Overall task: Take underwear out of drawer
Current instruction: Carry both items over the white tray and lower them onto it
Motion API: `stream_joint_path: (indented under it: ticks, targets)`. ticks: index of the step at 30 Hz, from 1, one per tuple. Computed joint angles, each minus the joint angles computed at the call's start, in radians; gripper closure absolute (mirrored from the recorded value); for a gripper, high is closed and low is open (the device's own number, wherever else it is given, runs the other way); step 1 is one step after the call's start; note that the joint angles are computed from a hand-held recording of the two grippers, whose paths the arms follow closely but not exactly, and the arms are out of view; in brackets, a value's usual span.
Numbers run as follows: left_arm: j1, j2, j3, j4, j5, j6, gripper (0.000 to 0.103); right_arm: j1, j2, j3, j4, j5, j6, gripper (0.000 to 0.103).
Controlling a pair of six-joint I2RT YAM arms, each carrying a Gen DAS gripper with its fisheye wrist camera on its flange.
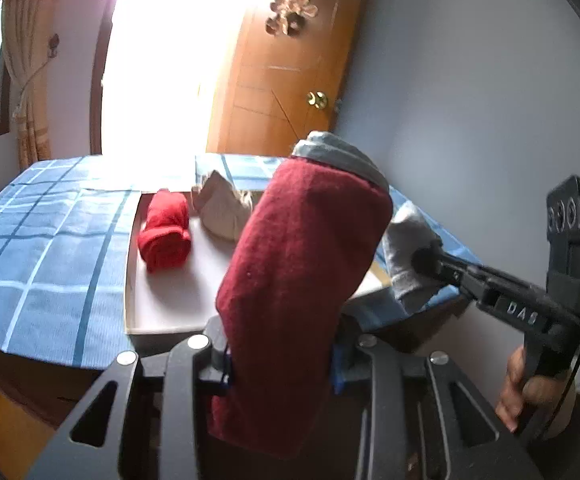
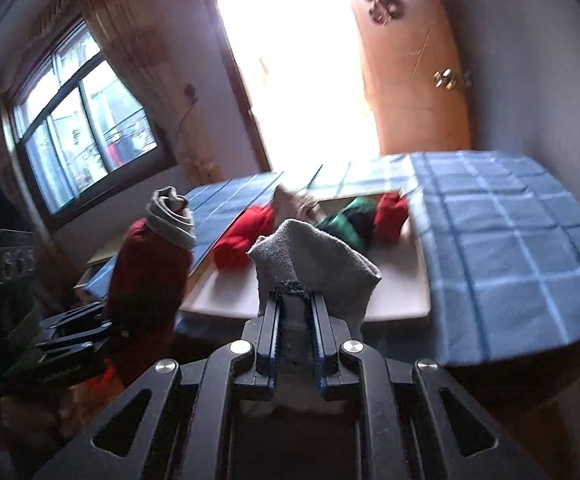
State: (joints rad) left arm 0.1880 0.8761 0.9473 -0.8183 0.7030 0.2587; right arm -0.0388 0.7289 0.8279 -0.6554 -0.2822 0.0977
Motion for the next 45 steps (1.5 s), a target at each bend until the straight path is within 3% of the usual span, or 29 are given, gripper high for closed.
stream_joint_path:
  ticks: [5,9,19,27,38,45]
  targets:
    - [-0.134,0.054,-0.007,0.144,-0.126,-0.173,0.07,-0.022,0.048,0.012,0.08,0.052,0.02,0.087]
    - [-0.197,0.101,-0.007,0.191,-0.192,-0.265,0.07,0.001,0.103,0.008,0.142,0.129,0.014,0.087]
    - [-0.324,0.292,0.035,0.314,-0.339,-0.446,0.07,-0.004,0.286,0.041,0.241,0.2,-0.011,0.087]
    - [-0.369,0.396,0.062,0.371,-0.407,-0.514,0.07,-0.027,0.402,0.063,0.276,0.192,-0.026,0.087]
    - [-0.413,0.526,0.102,0.367,-0.415,-0.599,0.069,-0.029,0.562,0.1,0.331,0.195,-0.018,0.087]
    - [-0.437,0.55,0.114,0.368,-0.428,-0.621,0.061,-0.016,0.646,0.123,0.361,0.202,-0.003,0.087]
